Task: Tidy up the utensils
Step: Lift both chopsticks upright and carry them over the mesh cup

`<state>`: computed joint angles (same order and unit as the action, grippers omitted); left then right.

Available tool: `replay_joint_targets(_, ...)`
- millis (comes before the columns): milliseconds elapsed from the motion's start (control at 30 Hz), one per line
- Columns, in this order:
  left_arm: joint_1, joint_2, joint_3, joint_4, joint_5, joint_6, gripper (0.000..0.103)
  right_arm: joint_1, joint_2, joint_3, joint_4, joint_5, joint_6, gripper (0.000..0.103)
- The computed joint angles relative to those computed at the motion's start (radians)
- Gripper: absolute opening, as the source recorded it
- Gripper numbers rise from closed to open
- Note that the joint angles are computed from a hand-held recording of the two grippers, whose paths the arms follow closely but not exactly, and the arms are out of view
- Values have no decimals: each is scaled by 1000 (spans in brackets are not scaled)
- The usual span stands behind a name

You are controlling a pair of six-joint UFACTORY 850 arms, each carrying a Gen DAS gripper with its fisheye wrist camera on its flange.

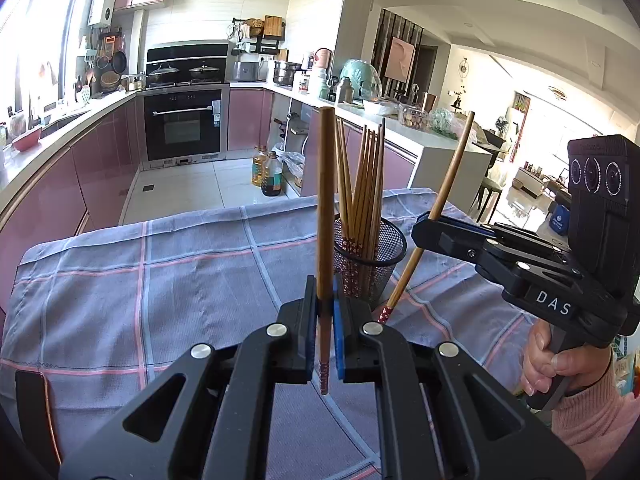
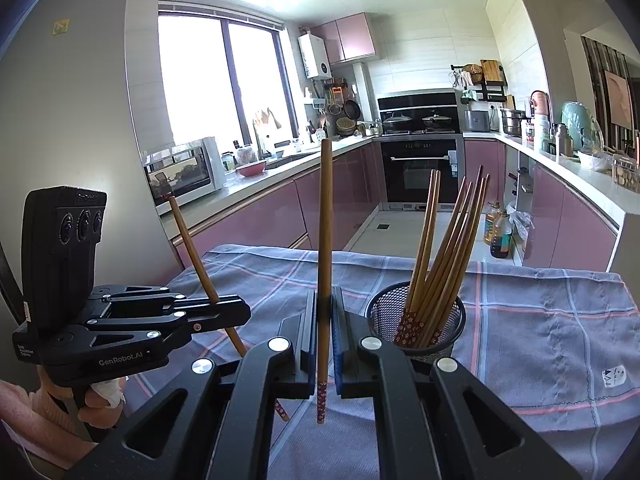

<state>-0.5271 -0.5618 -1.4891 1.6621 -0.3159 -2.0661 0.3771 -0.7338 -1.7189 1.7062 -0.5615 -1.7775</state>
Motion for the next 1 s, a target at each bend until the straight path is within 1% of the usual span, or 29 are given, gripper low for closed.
replay_joint_targets(533,-4,-4,-19,-43,-13,52,8,-6,-10,-20,-4,-6,5,6)
replay_joint_targets(1000,-3,5,-14,-37,-17,53,8,-6,-16,-32,-8,-1,11,6)
